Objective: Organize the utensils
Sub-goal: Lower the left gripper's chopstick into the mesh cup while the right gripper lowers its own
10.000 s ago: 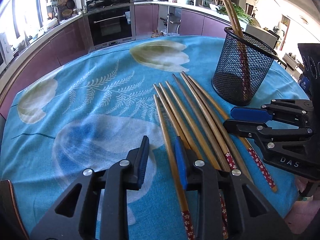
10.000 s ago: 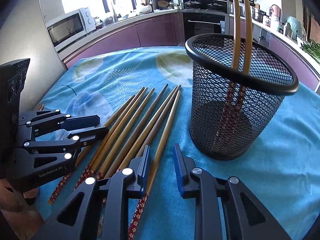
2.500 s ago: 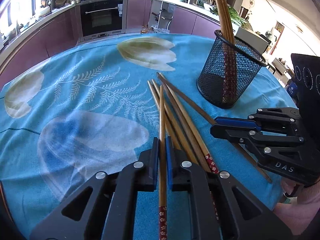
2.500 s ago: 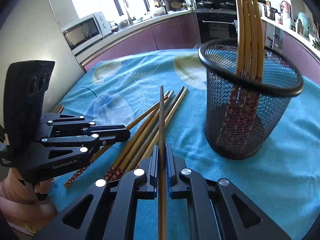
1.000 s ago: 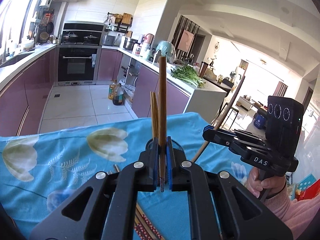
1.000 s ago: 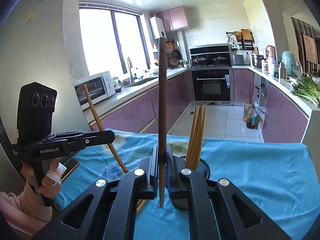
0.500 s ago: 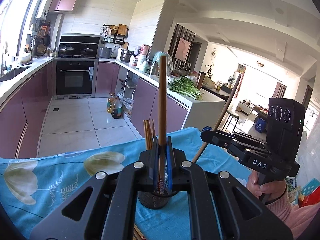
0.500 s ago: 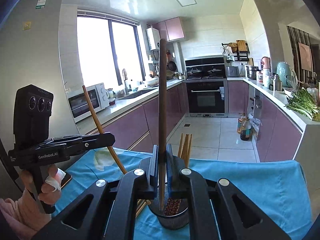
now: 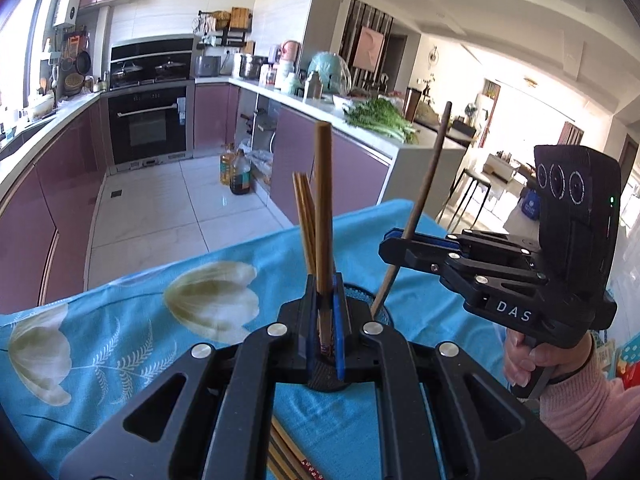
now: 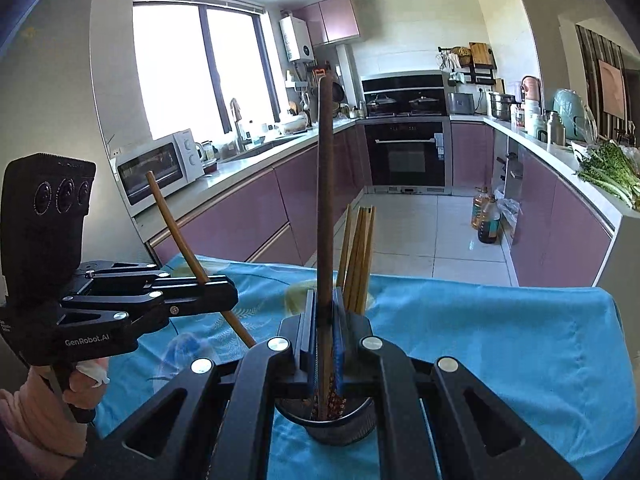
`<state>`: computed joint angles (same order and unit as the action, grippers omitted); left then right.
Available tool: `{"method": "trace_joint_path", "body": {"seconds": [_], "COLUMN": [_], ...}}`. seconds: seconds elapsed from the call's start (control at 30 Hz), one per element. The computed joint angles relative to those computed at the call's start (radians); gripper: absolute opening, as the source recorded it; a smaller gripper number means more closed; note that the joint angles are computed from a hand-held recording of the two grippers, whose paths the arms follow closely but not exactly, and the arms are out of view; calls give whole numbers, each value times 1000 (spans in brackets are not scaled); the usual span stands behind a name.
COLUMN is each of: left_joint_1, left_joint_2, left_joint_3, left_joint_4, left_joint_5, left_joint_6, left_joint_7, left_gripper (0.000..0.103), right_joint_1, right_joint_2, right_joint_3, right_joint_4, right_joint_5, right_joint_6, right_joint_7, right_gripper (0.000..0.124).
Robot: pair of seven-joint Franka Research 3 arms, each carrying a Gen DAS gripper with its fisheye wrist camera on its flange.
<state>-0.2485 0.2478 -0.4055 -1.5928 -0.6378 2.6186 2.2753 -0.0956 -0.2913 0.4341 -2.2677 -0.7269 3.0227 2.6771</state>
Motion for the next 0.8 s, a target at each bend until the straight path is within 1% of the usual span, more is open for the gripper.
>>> {"method": "trace_joint_path", "body": {"seconds": [0.17,0.27,0.37,0.43,0.57,0.67,0.7,0.77,0.8], "left_joint_1": [-14,-23,-25,-41,-57,-69,-71,-73,-69], "left_joint_2": [32,56,97,131,200,246,260,280,282], "left_joint_3": [12,15,13,23,25,24,22,20,14], "left_joint_4": [36,69,124,173,266,329,347,368,367], "left_joint_5": [85,138,177,229,300,342,348,359,358], "left_joint_6": [-43,-73,-116,-149,-189,-202,-207,-206,-200], "left_joint_7": [-34,-66,-91,-137,-198,-238,-249,-268,-267], "left_gripper": [7,7,7,7,8,8,9,17,23], "right_joint_1": [89,119,129,135,149,162,167,172,173], "right_joint_2": [42,61,74,84,99,107,111,114,113], "right_joint_3": [-68,-94,-110,-118,-137,-150,-155,-163,-165], "right_joint_4": [8,18,28,37,50,58,62,65,64], "right_joint_5": [87,104,97,85,56,27,21,-3,-16], "right_joint_6": [-36,-52,-56,-63,-73,-85,-88,-90,-89], "right_joint_7": [-89,-103,-87,-69,-28,8,18,51,69], "right_gripper": [6,6,6,6,7,7,8,8,8]}}
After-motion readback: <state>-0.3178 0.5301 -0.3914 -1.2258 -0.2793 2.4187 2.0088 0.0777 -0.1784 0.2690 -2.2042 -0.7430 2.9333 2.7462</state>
